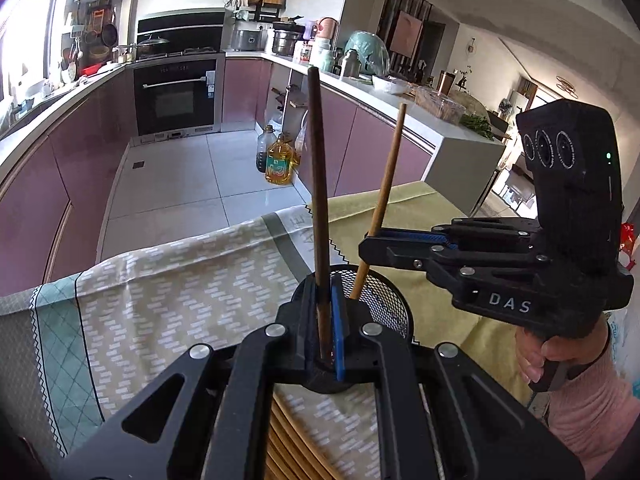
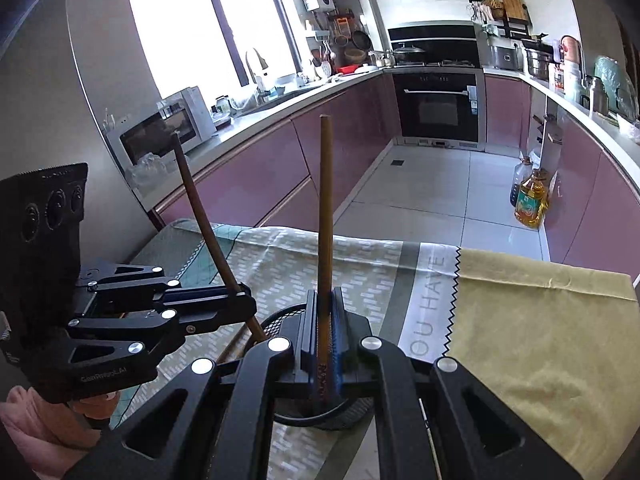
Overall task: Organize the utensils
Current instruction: 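Open both grippers to release the chopsticks inside the cup, then move the left gripper to the chopstick row and grasp one while the right gripper grasps another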
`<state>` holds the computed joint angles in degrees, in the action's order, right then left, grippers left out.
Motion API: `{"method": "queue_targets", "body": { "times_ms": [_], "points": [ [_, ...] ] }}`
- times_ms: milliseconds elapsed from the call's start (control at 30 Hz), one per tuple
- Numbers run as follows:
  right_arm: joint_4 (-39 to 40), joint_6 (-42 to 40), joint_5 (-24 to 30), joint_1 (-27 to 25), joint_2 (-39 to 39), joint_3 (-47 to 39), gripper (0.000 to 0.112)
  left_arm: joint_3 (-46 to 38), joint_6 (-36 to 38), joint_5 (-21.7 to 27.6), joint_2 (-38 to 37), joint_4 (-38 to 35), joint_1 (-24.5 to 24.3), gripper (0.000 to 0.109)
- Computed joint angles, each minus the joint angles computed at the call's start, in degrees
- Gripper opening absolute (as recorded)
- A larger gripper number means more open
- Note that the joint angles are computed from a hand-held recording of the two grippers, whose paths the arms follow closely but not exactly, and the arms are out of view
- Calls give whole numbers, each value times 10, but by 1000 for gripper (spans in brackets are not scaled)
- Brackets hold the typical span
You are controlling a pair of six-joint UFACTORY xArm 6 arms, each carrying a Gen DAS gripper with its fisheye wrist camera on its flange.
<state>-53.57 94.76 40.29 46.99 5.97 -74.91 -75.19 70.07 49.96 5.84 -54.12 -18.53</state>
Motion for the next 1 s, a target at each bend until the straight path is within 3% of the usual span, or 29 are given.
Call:
{"method": "queue_targets", "body": {
  "times_ms": [233,300,400,567,767,1000],
  "points": [
    [7,0,-5,-14,15,-11,9,-20,-22,-18,27,9,-12,9],
    [4,5,1,-15,19,-17,10,-21,-25,-22,31,6,-11,19],
    [-11,20,12,-11,20,-20,18,-3,-17,-41,21,-4,-10,23],
    [-69,68,69,25,6,-19,29,43,35,-67,-16,-53,19,38],
    [-130,70,71,89,6,-28,46,108,105,-88,-56,-80,69,48],
    [-29,13,19,98,93,-73,48,159,95,-110,-43,-6,101,48]
  ]
}}
